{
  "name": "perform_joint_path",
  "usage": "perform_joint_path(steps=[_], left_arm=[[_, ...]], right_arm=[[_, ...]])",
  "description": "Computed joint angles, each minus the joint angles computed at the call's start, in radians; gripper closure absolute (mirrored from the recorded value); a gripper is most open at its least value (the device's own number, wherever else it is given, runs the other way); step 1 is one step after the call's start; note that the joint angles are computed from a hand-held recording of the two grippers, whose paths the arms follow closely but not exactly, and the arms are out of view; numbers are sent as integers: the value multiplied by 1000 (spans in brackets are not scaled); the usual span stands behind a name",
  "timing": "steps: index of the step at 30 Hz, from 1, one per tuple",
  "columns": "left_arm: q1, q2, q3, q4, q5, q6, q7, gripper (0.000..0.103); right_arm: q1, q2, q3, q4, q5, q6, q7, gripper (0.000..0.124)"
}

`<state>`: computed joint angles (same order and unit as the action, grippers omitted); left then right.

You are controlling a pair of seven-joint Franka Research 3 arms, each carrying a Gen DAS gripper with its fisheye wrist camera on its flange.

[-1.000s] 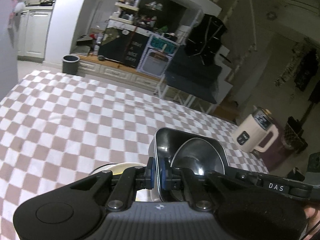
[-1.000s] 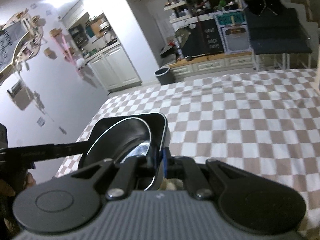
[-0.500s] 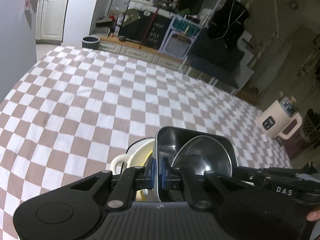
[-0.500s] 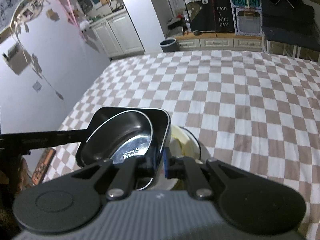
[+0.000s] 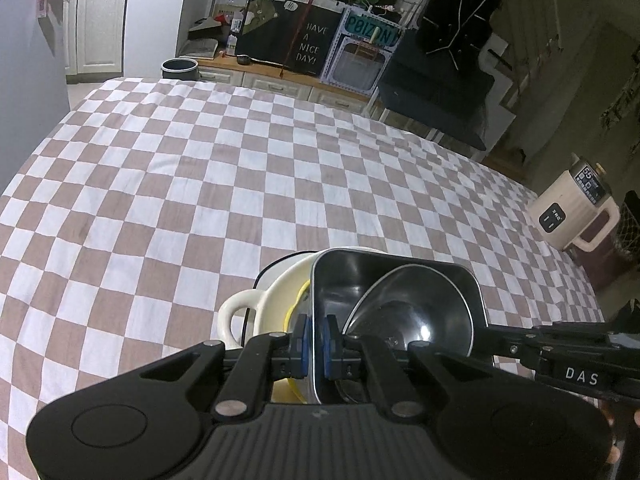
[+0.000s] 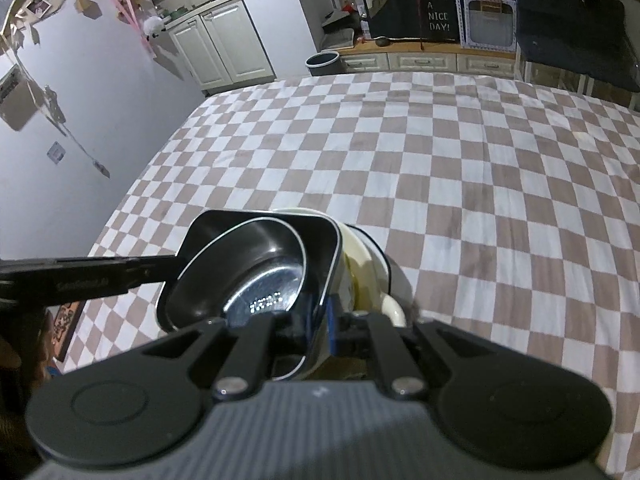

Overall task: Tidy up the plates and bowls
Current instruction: 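Lower the steel tray onto the stacked cream bowls and open both tools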

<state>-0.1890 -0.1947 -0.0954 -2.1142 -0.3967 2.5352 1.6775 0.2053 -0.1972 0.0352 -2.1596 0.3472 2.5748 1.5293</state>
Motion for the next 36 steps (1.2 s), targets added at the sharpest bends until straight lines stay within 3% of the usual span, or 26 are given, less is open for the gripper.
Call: perform_joint_path(steps=[31,33,36], left_arm=[[11,24,-7,18,2,-21,-5,96],[16,27,-9,23,15,-28,-18,93],[21,28,-12,28,31,-41,-34,90]], right_arm=[[-7,48,-3,47,-37,-64,-6,110],[-9,51,-5,51,-34,-74,-5,107],[-17,52,0,59,-70,-84,28,92]])
